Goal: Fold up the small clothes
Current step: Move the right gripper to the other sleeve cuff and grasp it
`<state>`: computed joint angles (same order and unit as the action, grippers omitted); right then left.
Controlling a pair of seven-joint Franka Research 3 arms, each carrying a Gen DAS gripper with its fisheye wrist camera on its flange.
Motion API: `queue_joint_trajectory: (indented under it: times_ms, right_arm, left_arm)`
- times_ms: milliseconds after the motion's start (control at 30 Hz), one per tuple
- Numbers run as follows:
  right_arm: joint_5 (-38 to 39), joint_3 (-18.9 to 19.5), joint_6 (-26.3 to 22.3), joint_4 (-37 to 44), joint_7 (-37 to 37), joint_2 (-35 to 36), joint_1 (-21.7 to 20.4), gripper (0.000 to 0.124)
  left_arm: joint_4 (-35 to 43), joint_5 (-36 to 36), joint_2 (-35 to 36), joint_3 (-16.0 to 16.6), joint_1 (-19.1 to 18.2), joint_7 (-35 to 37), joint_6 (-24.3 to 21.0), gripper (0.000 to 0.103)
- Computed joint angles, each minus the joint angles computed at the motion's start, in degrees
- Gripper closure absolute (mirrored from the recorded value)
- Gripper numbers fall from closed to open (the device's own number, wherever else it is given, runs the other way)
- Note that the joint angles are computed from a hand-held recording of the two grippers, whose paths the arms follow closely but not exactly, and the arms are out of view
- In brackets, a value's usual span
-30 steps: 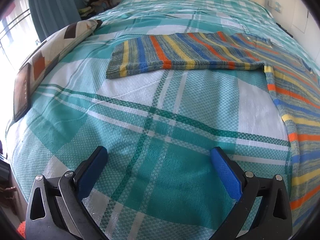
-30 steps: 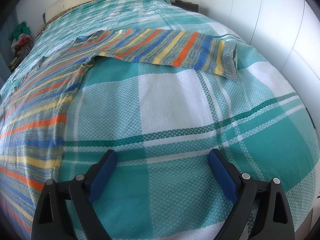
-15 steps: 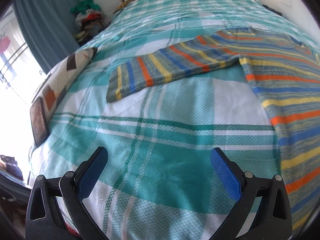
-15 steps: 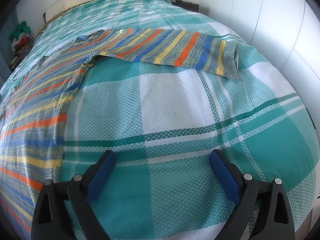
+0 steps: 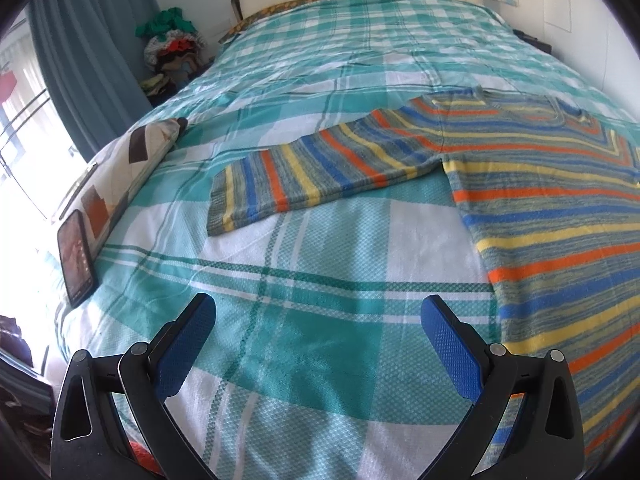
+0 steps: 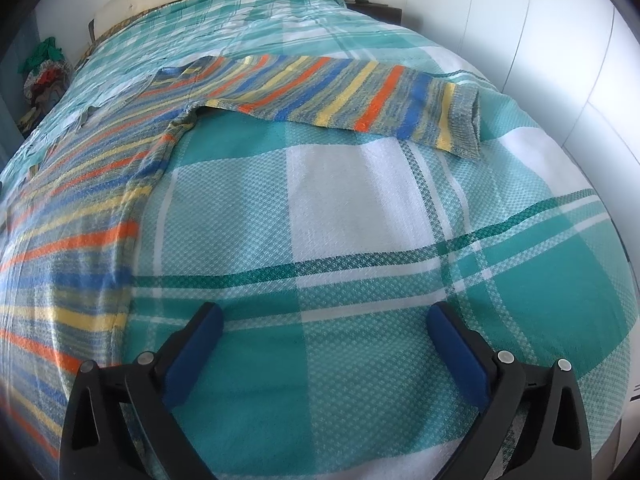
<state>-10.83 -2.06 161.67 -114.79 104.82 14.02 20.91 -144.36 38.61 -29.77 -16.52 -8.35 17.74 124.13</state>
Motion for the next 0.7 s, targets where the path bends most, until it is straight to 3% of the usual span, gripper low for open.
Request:
queue_joint_trajectory:
  times_ms: [167, 367, 500, 600, 700]
  right_arm:
    - [11.04, 4.43, -8.58, 4.61, -11.00, -0.16, -4.43, 0.024]
    - [21.87, 4.33, -10.13, 13.15, -18.48, 1.26, -8.35, 0.027]
    - [32.46, 4.21, -12.86, 24.04, -15.30, 7.22, -12.47, 0.028]
    - [39.02, 4.91, -20.90, 35.11, -10.43, 14.77, -15.98, 0.043]
    - [38.23, 4.28, -25.28, 42.55, -6.40, 20.22, -16.38, 0.048]
  left_arm:
    - [-0.99, -1.49, -1.37, 1.16, -0.10, -0.13, 1.97, 0.001]
    - [-1.45, -1.63, -2.13, 0.84, 1.51, -2.14, 4.18, 0.001]
    - [-0.67, -1.86, -0.47, 0.73, 1.83, -2.02, 3.72, 0.001]
    - [-0.35, -2.35, 0.46, 0.92, 1.65, -1.62, 3.61, 0.001]
    - [0.11, -2.39, 1.40, 0.81, 1.44, -0.99, 2.84, 0.001]
